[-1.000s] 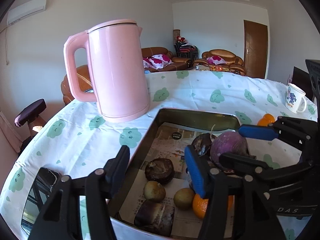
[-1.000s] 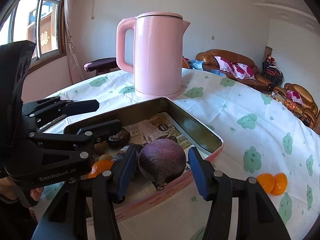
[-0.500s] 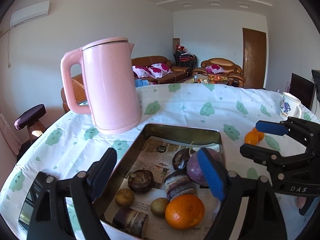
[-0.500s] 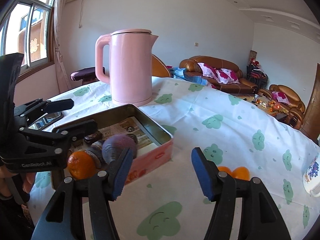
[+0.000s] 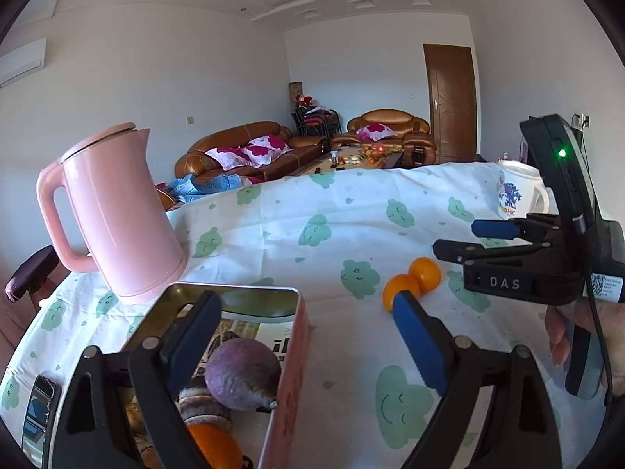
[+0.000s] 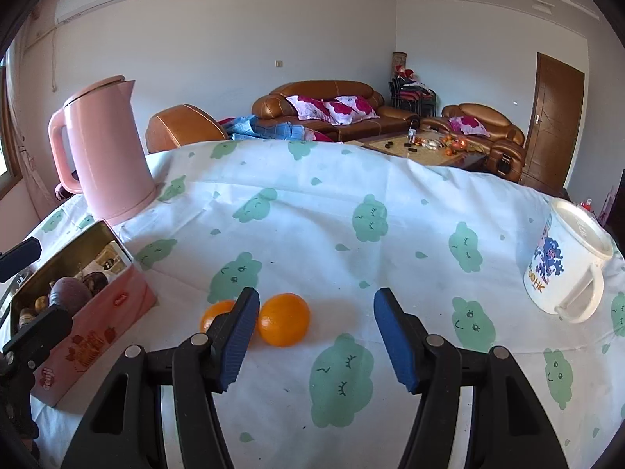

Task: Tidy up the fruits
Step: 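Grasp an orange with the right tool while the left tool grasps another orange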

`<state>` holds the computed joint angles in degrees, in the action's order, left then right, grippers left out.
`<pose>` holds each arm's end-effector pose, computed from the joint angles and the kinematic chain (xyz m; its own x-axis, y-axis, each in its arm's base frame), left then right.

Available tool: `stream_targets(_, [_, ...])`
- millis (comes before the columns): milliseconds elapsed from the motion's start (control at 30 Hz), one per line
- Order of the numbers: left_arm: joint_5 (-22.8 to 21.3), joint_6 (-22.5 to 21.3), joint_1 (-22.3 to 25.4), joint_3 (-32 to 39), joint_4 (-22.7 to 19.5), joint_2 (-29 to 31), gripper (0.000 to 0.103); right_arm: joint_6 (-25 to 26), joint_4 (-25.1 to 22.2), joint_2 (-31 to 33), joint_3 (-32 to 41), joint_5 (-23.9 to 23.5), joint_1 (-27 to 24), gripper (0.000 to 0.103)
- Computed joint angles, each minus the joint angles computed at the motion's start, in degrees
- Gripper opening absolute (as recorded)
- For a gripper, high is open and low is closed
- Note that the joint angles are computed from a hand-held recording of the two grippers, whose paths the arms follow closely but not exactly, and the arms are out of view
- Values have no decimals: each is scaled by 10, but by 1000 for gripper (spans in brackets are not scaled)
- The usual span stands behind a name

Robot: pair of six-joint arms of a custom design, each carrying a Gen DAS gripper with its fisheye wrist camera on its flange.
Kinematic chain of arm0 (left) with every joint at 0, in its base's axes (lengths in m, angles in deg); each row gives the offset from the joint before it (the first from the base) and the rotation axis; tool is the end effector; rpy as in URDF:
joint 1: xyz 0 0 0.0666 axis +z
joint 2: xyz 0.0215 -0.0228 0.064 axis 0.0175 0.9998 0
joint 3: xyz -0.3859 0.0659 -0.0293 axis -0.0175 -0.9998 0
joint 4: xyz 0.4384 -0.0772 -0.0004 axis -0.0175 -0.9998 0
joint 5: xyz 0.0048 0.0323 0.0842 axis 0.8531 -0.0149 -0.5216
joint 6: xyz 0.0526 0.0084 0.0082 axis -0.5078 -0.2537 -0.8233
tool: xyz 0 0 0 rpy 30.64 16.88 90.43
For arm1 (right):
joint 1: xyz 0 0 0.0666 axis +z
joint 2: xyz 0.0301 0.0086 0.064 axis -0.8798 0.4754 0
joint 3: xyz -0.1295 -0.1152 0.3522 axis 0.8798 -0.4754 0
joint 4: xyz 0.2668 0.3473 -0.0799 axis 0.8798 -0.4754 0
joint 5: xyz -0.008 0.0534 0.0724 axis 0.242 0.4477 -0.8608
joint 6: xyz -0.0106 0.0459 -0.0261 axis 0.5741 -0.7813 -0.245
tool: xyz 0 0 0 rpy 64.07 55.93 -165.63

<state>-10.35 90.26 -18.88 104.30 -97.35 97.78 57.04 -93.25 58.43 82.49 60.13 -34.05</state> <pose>0.5428 -0.1804 0.5107 -0.4924 0.0481 -0.8690 -0.1042 0.9880 0.1137 0.6644 0.3471 0.4887 -0.5666 -0.2631 -0.7809 -0.4596 0.8874 0.0345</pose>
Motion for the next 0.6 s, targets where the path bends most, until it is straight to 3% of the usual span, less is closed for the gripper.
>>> stream_targets(200, [-16, 19, 6, 38, -20, 38, 92, -27, -44, 44, 61, -41, -7, 62])
stream_targets(400, [-14, 18, 4, 36, -16, 38, 94, -19, -114, 97, 141, -57, -2, 50])
stream_targets(600, [-3, 21, 3, 38, -19, 40, 94, -42, -126, 94, 134, -86, -11, 46])
